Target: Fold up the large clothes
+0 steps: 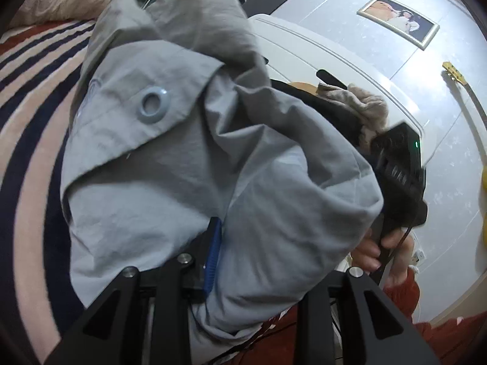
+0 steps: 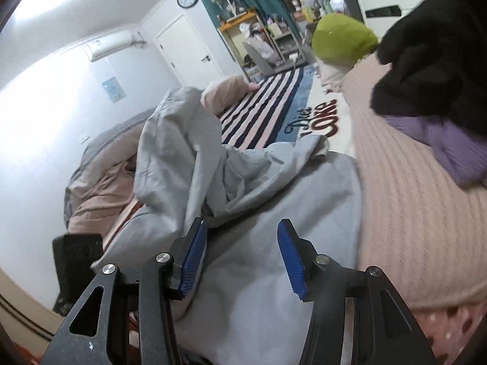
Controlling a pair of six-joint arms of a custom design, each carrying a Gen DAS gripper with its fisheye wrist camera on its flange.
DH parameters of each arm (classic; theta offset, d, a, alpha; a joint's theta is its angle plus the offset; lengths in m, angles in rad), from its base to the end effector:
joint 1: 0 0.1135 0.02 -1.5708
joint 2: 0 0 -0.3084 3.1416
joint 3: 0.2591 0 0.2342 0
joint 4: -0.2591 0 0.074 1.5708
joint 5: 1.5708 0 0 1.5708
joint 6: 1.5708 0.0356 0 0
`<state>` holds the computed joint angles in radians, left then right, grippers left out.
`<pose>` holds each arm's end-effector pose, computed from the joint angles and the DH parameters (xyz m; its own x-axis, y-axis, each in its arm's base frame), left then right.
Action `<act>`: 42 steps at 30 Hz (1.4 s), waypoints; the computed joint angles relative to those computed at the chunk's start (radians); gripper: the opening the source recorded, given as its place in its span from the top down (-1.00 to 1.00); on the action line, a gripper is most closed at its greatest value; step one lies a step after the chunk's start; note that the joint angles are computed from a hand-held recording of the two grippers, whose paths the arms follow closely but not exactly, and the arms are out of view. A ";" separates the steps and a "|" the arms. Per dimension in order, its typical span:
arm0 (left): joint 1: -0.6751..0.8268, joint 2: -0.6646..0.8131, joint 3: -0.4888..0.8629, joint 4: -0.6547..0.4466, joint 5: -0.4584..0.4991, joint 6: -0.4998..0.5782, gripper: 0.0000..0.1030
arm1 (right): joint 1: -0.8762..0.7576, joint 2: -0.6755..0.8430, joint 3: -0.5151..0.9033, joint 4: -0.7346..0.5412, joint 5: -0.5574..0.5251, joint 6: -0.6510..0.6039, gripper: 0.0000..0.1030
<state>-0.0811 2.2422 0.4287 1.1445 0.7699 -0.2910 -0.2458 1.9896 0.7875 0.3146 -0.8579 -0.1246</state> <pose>0.2908 -0.0485 0.0590 -0.7650 -0.1445 -0.6276 0.3997 0.6576 -0.6386 0.3406 -0.0577 0.1303 -0.7086 0.0940 -0.6994 -0.3952 0.7682 0.5036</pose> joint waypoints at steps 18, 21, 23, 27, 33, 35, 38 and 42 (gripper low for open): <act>0.364 -0.076 -0.063 -0.270 0.205 0.349 -0.39 | 0.208 0.115 0.132 -0.168 0.206 -0.025 -0.08; 0.360 -0.015 0.043 -0.380 0.068 0.332 -0.39 | 0.231 0.062 0.089 -0.131 0.255 -0.016 -0.10; 0.302 0.036 0.095 -0.425 0.006 0.328 -0.39 | 0.271 0.011 0.059 -0.097 0.302 -0.030 -0.12; 0.298 0.131 0.130 -0.353 0.062 0.254 -0.39 | 0.345 -0.029 0.088 -0.157 0.350 -0.054 -0.26; 0.252 0.107 0.122 -0.329 0.018 0.225 -0.39 | 0.424 -0.033 0.083 -0.139 0.503 -0.126 0.79; 0.223 0.094 0.102 -0.283 0.013 0.191 -0.39 | 0.403 -0.056 0.064 -0.124 0.474 -0.130 0.84; 0.225 0.046 0.064 -0.251 0.057 0.206 -0.39 | 0.324 -0.108 0.041 -0.124 0.380 -0.091 0.91; 0.200 -0.031 0.051 -0.252 0.106 0.217 -0.61 | 0.195 -0.180 -0.024 -0.101 0.305 -0.090 0.92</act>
<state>0.1193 2.2113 0.4794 0.8925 0.8760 -0.0739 -0.0508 1.8093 0.7637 0.2137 -0.5527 -0.2141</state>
